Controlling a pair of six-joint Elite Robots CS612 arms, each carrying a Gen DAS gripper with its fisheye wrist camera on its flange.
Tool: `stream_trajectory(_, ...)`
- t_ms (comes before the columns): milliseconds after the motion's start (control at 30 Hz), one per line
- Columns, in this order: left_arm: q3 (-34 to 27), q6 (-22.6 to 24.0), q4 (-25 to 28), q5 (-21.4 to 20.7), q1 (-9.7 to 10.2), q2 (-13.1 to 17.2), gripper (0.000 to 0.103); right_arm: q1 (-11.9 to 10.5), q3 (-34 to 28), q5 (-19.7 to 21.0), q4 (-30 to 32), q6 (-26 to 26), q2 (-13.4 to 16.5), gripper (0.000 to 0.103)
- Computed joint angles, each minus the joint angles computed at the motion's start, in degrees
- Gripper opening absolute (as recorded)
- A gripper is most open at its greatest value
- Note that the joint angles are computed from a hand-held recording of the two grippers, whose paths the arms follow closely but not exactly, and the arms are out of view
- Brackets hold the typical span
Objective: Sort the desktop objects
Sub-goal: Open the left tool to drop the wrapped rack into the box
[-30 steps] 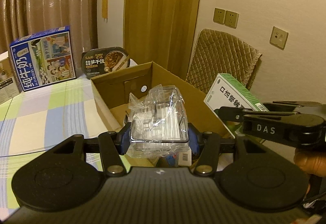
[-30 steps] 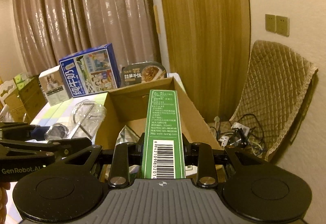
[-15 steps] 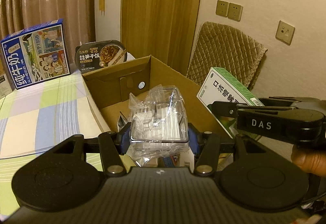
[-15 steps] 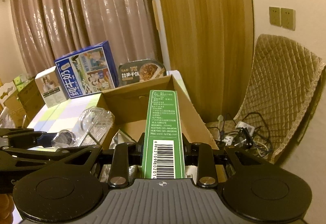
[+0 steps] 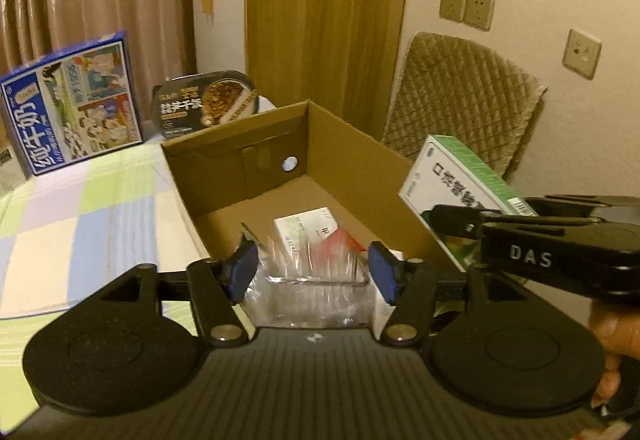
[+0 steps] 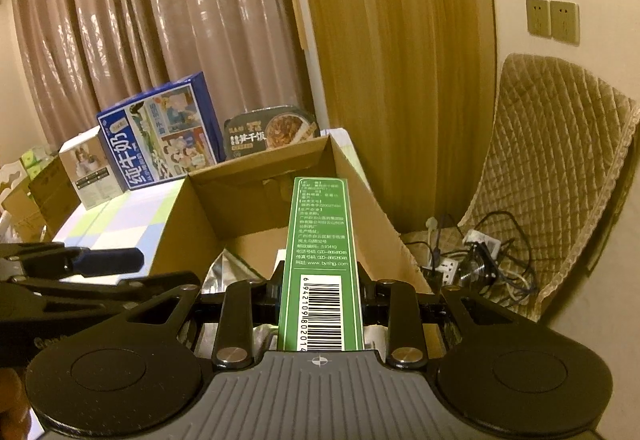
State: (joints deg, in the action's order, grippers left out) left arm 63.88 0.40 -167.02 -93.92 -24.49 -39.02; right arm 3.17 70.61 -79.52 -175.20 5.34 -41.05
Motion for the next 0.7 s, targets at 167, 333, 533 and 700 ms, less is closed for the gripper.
stream_trajectory(167,0.15,-0.66,0.31,-0.27,0.37,-0.19,0.056,0.14,-0.11,0.21,0.51,-0.12,0.08,0.028)
stream_trajectory(333,0.64,-1.62,0.58,-0.24,0.68,-0.58,0.056,0.34,-0.29,0.33,0.89,-0.53,0.05,0.028)
stream_trajectory(533,1.32,-2.33,0.48,-0.27,1.00,-1.04,0.060,0.57,-0.80,0.31,1.22,-1.02,0.18,0.028)
stream_trajectory(700,1.96,-2.98,0.07,-0.33,1.24,-1.35,0.061,0.82,-1.64,0.36,1.76,-1.51,0.55,0.028)
